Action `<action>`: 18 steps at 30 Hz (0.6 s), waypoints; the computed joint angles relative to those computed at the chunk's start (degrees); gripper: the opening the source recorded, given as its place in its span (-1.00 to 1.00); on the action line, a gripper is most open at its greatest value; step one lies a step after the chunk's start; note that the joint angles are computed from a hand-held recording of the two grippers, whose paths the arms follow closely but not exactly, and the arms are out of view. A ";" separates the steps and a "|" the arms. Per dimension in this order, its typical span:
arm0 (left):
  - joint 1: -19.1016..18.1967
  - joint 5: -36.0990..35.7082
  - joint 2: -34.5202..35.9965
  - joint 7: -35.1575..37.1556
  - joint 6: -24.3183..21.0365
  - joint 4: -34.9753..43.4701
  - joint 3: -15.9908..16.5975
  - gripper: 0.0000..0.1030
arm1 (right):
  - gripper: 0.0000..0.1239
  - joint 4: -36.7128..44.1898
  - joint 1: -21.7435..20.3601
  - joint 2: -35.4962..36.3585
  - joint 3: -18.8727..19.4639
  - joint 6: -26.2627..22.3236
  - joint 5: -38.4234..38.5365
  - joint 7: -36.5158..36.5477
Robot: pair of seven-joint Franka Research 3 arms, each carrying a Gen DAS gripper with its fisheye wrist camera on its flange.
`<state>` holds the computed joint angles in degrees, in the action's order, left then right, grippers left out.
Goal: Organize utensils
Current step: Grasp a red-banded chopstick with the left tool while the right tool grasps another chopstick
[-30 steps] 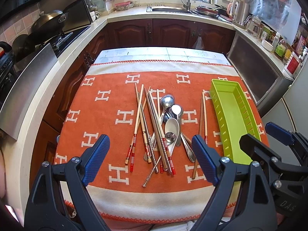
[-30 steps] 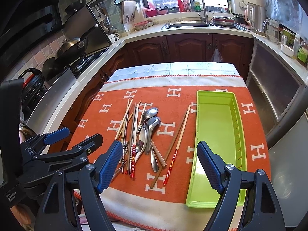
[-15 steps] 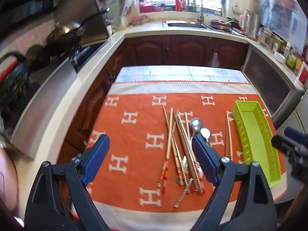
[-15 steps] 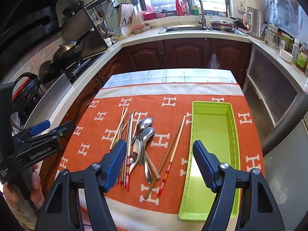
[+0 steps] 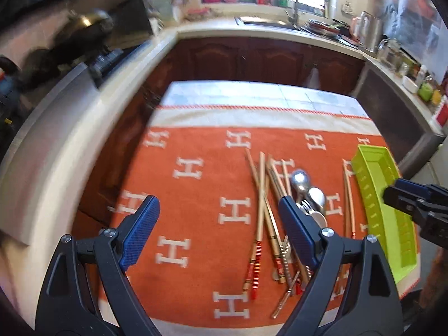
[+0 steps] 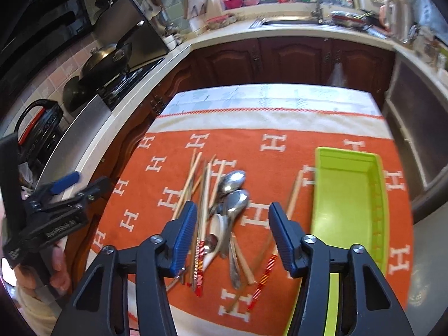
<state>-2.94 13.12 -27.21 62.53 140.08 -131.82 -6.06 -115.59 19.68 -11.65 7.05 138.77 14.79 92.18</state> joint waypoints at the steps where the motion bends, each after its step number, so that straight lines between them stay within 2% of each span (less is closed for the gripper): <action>1: -0.86 -1.61 0.94 1.16 1.11 -0.56 1.05 0.65 | -0.25 1.06 0.33 1.64 -0.07 -0.32 0.81 -0.69; 3: -2.28 -4.64 2.74 3.66 2.91 -1.55 2.41 0.56 | -0.36 2.72 1.00 4.72 -0.13 -0.47 2.75 -2.18; 5: -3.45 -7.77 5.25 6.26 3.94 -1.74 3.17 0.32 | -0.41 4.63 1.49 7.78 -0.29 -1.19 5.22 -3.86; 8: -4.95 -13.77 9.23 11.00 4.98 -1.44 4.27 0.14 | -0.48 7.25 2.00 12.30 -0.05 -1.69 7.69 -5.32; 13: -4.04 -17.93 14.27 13.85 5.24 -0.02 3.06 -0.25 | -0.55 10.47 2.18 17.56 0.37 -2.91 11.70 -7.69; 18: -2.78 -19.08 17.15 15.06 5.38 1.28 1.77 -0.43 | -0.57 12.82 2.09 20.76 0.63 -4.61 13.47 -8.18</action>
<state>-5.72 -5.97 -10.06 77.60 145.46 -130.54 -4.28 -102.77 21.77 9.11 7.68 134.16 28.27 84.00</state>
